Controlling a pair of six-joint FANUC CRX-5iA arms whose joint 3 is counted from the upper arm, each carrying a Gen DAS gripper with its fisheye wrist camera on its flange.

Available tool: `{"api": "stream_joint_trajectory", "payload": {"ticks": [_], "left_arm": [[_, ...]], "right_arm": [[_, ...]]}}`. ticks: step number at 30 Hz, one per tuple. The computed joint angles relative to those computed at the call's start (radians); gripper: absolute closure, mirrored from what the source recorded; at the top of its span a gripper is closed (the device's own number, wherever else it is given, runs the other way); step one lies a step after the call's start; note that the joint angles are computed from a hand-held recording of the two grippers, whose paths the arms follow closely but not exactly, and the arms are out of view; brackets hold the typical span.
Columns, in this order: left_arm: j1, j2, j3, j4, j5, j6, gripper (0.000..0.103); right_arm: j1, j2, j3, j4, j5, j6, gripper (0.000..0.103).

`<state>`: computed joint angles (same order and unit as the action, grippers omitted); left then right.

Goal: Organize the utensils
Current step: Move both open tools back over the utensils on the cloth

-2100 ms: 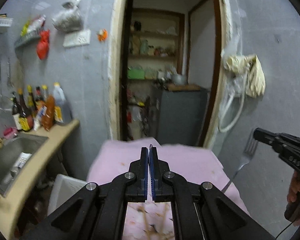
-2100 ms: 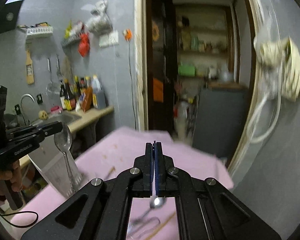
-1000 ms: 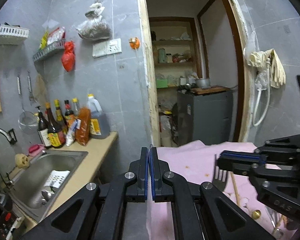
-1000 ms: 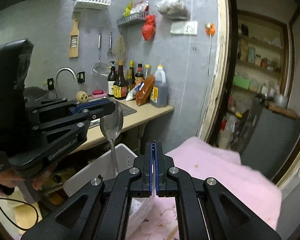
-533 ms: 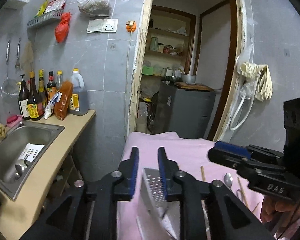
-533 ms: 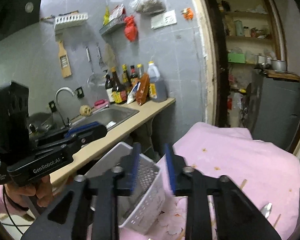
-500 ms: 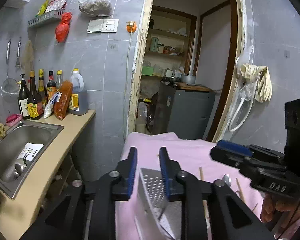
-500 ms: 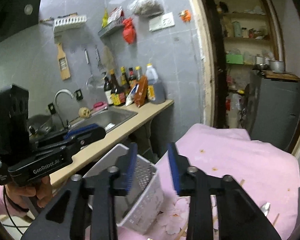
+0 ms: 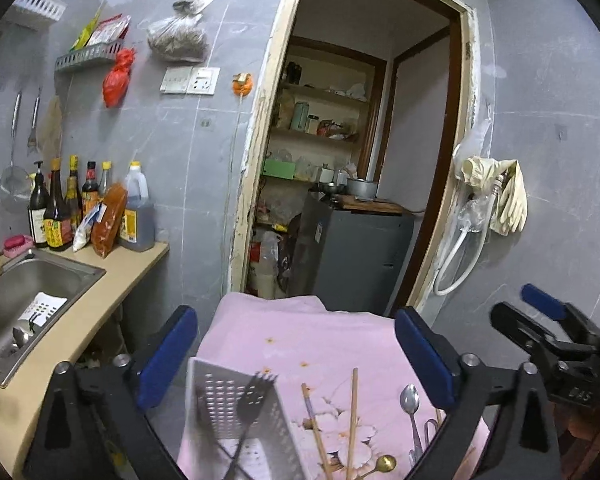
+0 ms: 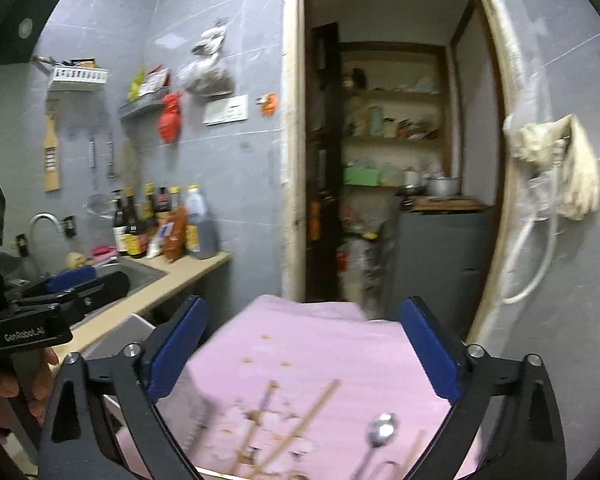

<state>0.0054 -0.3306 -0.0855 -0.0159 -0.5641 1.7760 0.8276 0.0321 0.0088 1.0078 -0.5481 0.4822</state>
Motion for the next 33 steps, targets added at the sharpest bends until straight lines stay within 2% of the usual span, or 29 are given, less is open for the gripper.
{"api": "stream_joint_trajectory", "payload": {"ticks": [4,7,16,20,23,27,33], "left_arm": [[-0.082,0.039,0.059,-0.122,-0.031,0.092,0.001],[-0.137,0.074,0.095,-0.178,-0.048,0.121,0.001],[-0.261,0.185,0.194,-0.312,-0.116,0.216,0.001],[-0.278,0.229,0.219,-0.322,-0.146,0.222,0.001],[-0.288,0.268,0.24,-0.328,-0.169,0.225,0.001],[-0.3,0.316,0.265,-0.343,-0.191,0.236,0.001],[-0.286,0.387,0.286,-0.299,-0.202,0.2,0.001]], "right_arm": [[-0.019,-0.032,-0.038,0.047,-0.036,-0.032,0.004],[-0.038,-0.063,-0.08,0.061,-0.046,-0.032,0.002],[-0.101,-0.1,-0.153,-0.025,-0.047,0.026,0.002],[-0.135,-0.095,-0.162,-0.145,-0.028,0.102,0.002],[-0.162,-0.074,-0.143,-0.293,-0.012,0.207,0.002],[-0.191,-0.034,-0.118,-0.428,-0.004,0.309,0.002],[-0.226,0.036,-0.069,-0.599,-0.013,0.413,0.004]]}}
